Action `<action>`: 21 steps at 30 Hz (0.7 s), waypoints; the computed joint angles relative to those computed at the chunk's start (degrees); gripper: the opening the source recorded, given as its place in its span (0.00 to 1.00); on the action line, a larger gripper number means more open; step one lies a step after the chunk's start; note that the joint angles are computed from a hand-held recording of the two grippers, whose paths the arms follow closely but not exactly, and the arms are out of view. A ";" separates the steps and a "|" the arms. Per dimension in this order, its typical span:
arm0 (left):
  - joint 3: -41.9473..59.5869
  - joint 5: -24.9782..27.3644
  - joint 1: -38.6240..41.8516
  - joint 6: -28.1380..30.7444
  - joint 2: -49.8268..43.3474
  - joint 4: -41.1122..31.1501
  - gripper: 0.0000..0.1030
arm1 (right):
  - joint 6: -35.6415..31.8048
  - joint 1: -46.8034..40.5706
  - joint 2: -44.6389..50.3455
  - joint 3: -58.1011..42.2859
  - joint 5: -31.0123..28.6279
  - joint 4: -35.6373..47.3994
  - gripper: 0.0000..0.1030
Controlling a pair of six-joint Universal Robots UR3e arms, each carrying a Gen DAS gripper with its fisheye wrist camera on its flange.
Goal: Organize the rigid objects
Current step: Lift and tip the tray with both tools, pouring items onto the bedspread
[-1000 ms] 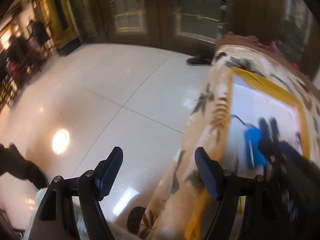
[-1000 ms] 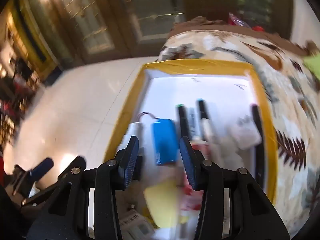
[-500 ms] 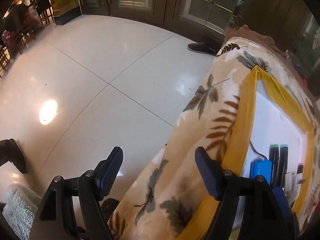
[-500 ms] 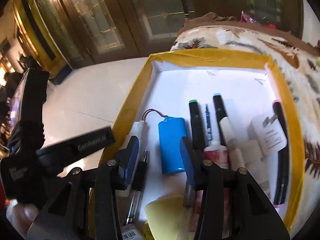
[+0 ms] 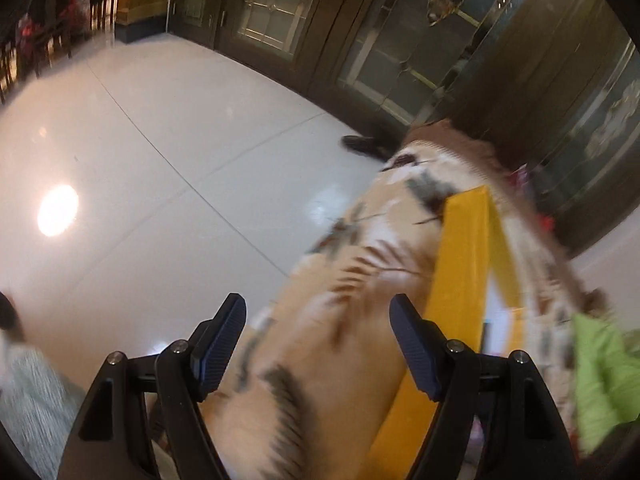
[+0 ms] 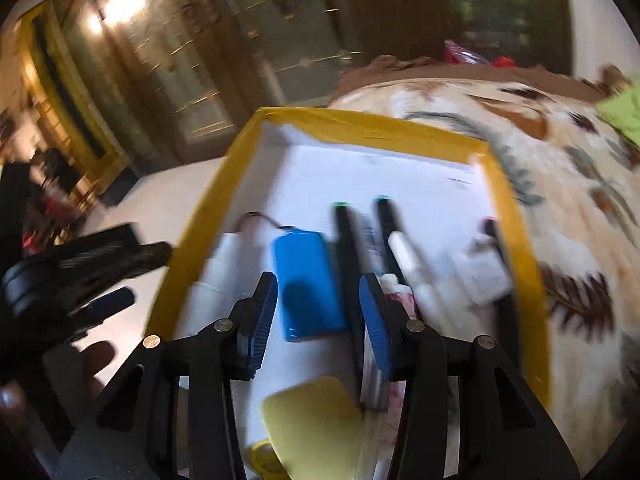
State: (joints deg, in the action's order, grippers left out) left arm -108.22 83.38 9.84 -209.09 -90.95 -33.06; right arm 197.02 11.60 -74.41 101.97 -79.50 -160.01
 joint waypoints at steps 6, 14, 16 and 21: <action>16.86 -2.29 -8.82 -5.87 1.46 -6.83 0.73 | 5.53 -15.92 -16.01 12.16 11.64 1.28 0.42; 64.02 8.32 -34.52 1.85 -28.66 -16.31 0.73 | 17.29 -57.66 -32.07 36.33 42.56 3.59 0.51; 76.02 9.87 -38.05 7.09 -37.42 -20.07 0.73 | 19.93 -64.74 -30.53 42.15 48.29 2.85 0.51; 103.62 7.24 -40.80 10.88 -53.10 -34.75 0.73 | 25.64 -72.97 -24.75 51.13 54.73 -0.98 0.52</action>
State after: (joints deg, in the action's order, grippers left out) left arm -4.60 90.62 -30.96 -198.21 -144.06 -67.81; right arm 222.66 -61.37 -99.16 153.10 -24.78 -160.99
